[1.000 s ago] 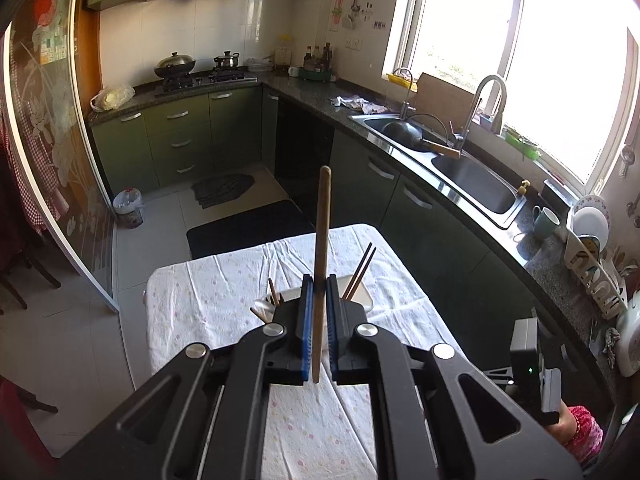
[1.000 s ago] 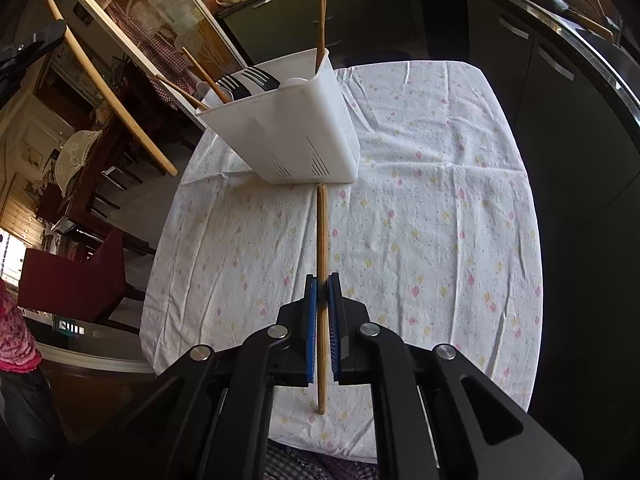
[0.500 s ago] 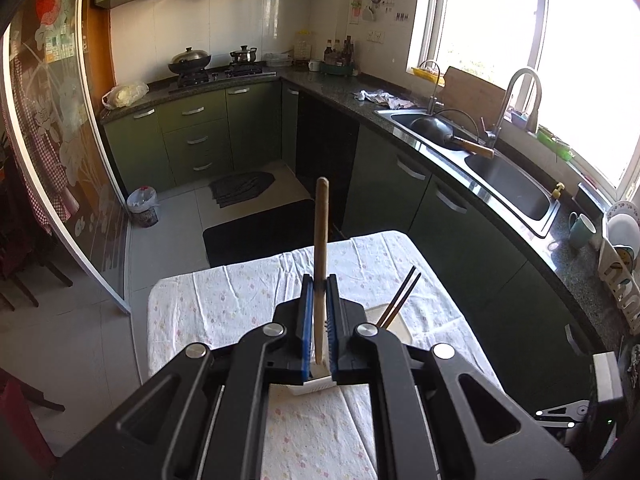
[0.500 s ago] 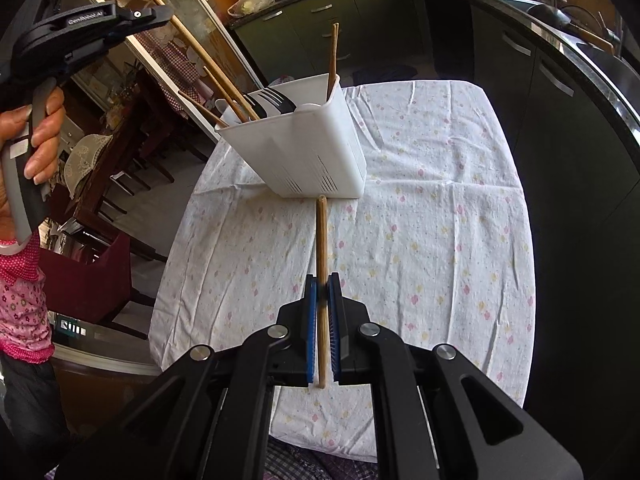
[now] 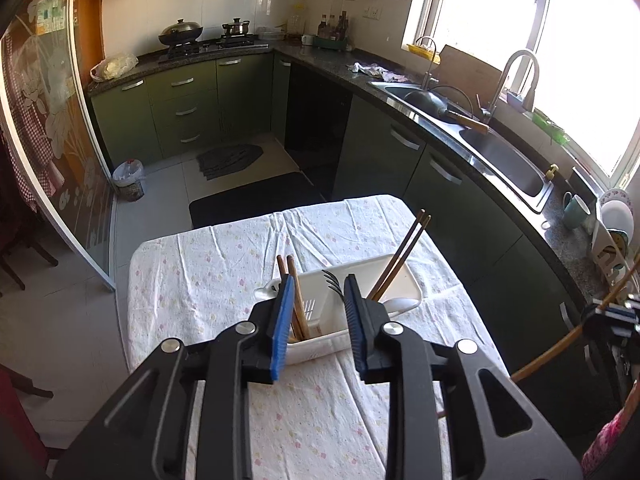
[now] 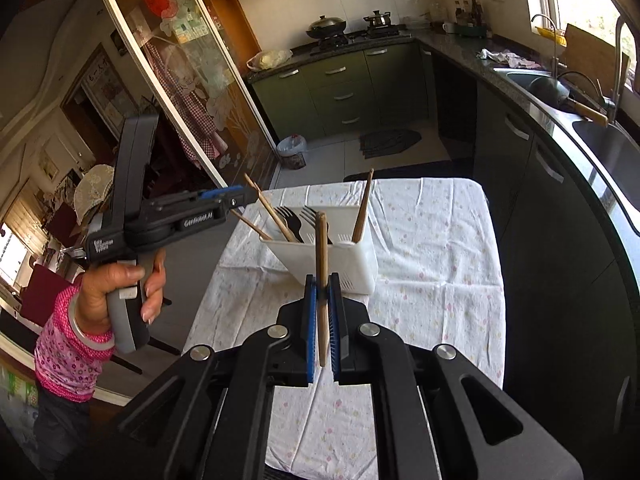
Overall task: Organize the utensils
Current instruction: 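Lift the chopsticks over the caddy and release them in with both tools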
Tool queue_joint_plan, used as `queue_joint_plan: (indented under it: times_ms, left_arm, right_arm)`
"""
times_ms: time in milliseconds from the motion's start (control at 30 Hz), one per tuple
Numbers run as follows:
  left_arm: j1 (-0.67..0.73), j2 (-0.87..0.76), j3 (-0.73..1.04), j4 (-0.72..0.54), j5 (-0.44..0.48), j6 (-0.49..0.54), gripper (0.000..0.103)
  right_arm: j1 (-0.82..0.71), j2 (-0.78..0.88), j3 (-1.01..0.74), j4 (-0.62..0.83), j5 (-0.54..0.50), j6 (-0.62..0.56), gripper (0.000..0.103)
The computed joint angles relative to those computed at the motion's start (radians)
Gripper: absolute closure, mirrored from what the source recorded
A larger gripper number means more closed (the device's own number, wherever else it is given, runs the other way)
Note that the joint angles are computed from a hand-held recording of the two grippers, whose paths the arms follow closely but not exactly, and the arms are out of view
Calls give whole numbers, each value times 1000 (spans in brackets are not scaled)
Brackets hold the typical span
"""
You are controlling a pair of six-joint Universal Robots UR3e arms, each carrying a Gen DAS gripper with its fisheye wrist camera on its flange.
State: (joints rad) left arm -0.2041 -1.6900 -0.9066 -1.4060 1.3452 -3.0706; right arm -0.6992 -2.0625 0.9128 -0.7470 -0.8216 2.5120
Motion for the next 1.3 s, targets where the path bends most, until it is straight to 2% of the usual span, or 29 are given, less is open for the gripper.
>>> queue_joint_plan:
  times_ms: [67,167,267,400,600,700,867,1000,1067,1200,1300]
  left_arm:
    - [20,68,-54,13,-33,20,74]
    - [41,165,-145,40,-58,58,74]
    - [76,234,-205,15,-103,91,74]
    - [120,309,-292,2,-152,132,74]
    - [183,400,-419,-1,-209,180,74]
    - [217,450,-489,19,-232,193,70]
    - [257,533,-610,82,-241,212,68]
    - [307,607,-687,78,-275,244,63]
    - [316,640,-721,91,-274,250,55]
    - [337,707,-794,138,-276,245,39]
    - [389,787,-856,148,-308,250,24]
  right_arm:
    - [89,73,-44,-165,-4,158,97]
    - [239,191,-103,-432,-65,392,97]
    - [404,317,-148,-660,-204,575,97]
    - [593,462,-159,-833,-413,696,96]
    - [721,525,67,-1048,-539,735,96]
    - [767,540,169,-1134,-586,741,96]
    - [808,571,305,-1252,-624,751,96]
    - [814,580,374,-1308,-634,757,95]
    - [810,568,403,-1326,-630,756,80]
    - [815,500,462,-1353,-640,755,74]
    - [799,402,529,-1365,-610,748,63]
